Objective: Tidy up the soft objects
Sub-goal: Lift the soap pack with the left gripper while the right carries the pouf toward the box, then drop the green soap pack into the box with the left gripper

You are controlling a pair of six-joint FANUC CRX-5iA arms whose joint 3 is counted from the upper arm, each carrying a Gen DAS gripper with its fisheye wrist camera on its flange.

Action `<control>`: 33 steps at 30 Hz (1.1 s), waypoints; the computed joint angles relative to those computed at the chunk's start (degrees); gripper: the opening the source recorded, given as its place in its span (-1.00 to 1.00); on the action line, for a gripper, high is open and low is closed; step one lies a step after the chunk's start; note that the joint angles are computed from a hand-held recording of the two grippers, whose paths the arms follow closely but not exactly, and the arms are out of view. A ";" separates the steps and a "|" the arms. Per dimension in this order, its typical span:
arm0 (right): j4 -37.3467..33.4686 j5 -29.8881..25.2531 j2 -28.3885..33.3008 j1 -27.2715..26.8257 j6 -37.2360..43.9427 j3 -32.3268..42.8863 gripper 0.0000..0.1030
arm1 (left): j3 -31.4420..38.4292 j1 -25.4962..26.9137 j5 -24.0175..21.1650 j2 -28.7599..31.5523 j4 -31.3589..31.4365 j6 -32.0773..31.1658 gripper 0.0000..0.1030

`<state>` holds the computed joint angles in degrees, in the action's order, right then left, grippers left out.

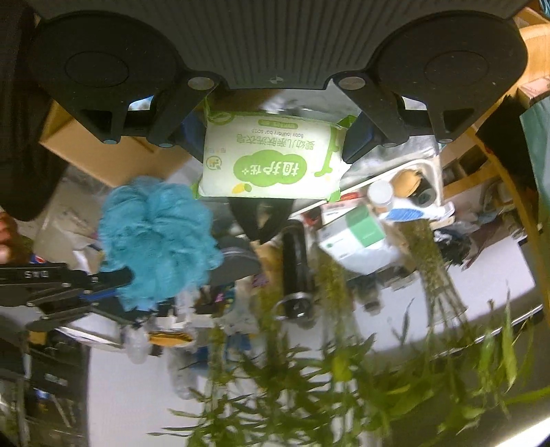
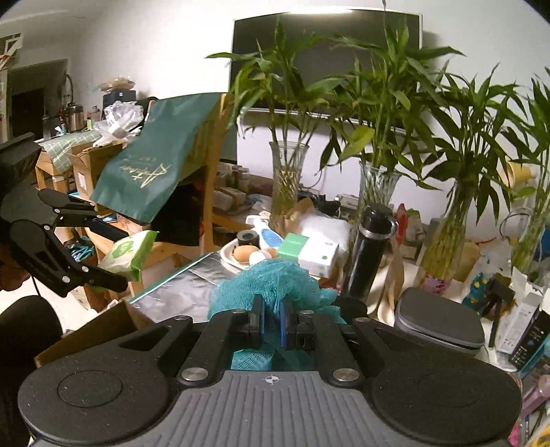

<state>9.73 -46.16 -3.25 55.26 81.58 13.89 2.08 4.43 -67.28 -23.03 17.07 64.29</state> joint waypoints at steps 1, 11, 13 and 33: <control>0.32 0.02 -0.50 0.31 -0.25 -0.41 -0.80 | 0.01 -0.56 -0.32 -0.29 0.06 -0.20 0.58; 4.07 0.59 -5.52 2.72 -4.02 -5.32 -0.80 | -0.70 -6.89 -2.51 0.29 2.01 -4.06 0.61; 5.06 0.56 -6.37 3.13 -5.02 -6.27 -0.80 | -2.09 -7.05 -2.31 0.16 4.64 -5.75 0.63; 6.26 -0.45 -10.50 5.80 -8.64 -10.32 -0.80 | 2.26 -12.81 -6.26 -2.06 -12.12 15.71 0.64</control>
